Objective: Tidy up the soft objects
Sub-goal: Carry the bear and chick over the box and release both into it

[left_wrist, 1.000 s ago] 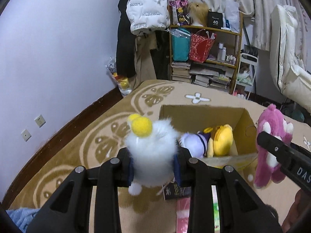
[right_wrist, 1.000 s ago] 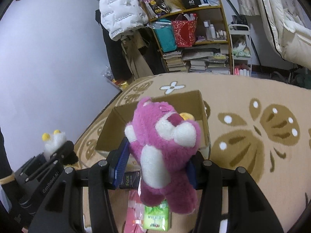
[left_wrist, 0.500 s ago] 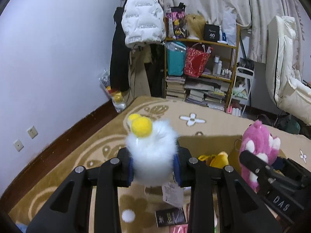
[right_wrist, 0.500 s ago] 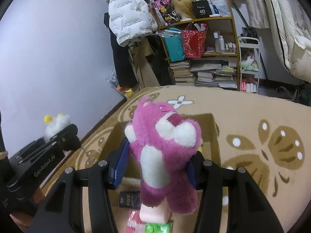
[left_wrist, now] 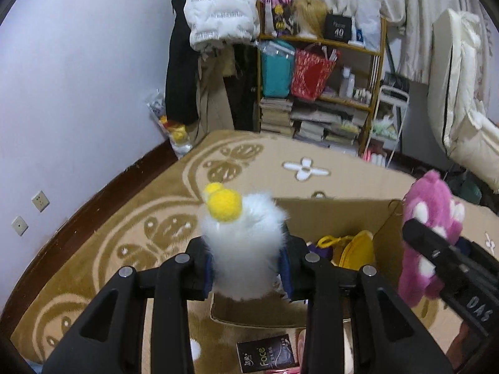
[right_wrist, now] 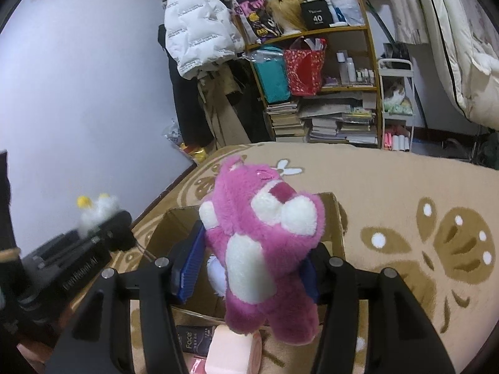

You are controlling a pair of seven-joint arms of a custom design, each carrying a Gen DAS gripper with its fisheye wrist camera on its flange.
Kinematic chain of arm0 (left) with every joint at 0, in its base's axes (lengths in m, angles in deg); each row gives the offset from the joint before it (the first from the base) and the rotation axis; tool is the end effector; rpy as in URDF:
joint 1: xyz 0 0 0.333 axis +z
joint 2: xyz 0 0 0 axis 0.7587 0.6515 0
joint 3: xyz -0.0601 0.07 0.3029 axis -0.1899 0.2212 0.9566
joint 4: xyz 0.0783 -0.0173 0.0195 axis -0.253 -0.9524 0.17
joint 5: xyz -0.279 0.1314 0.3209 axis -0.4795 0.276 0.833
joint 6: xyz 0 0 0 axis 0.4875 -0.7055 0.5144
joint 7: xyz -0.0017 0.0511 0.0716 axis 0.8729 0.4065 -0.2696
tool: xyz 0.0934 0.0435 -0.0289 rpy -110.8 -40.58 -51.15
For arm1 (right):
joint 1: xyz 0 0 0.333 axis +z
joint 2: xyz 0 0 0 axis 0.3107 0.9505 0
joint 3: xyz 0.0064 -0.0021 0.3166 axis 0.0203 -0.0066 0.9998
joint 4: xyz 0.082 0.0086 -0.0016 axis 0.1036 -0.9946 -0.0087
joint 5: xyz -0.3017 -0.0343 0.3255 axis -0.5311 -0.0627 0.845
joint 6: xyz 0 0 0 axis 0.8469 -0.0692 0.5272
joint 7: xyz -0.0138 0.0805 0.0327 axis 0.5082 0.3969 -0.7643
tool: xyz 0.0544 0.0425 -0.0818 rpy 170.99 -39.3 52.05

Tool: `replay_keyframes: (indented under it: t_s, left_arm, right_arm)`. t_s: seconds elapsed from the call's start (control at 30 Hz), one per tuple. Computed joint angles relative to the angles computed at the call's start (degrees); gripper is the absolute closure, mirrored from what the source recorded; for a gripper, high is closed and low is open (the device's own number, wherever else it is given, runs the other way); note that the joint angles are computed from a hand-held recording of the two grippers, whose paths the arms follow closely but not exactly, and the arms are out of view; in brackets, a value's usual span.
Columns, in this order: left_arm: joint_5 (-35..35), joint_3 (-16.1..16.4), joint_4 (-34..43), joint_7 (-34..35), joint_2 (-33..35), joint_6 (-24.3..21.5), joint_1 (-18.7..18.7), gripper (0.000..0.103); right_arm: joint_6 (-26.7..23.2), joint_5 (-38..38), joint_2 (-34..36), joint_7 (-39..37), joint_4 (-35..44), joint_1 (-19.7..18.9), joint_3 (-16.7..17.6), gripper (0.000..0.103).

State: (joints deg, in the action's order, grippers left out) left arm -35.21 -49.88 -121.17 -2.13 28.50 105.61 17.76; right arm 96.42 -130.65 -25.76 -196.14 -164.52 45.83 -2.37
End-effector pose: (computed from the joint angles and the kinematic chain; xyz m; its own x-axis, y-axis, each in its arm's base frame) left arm 0.4963 -0.5124 0.5213 -0.6912 -0.7220 -0.0303 -0.4483 0.4613 -0.7657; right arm 0.3483 0.3619 0.5292 -0.6032 -0.7260 -0.3302 -0.3057 0.5929 -0.7450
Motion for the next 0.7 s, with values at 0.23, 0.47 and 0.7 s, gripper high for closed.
replay_keyframes:
  t_s: [0.23, 0.47, 0.7]
  left_arm:
    - [0.07, 0.23, 1.23, 0.18, 1.44, -3.45, -0.54, 0.068]
    - [1.39, 0.18, 0.28, -0.26, 0.41, -3.63, -0.33, 0.053]
    - [4.6, 0.37, -2.06, -2.88, -2.14, -2.95, 0.18, 0.03]
  right_arm:
    - [3.51, 1.37, -1.35, 2.16, -2.7, -0.52, -1.12, 0.039]
    - [4.84, 3.27, -2.49, 3.43, -4.28, -0.94, -1.01, 0.029]
    - [4.45, 3.37, -3.48, 5.48, -4.45, -1.06, 0.22, 0.008]
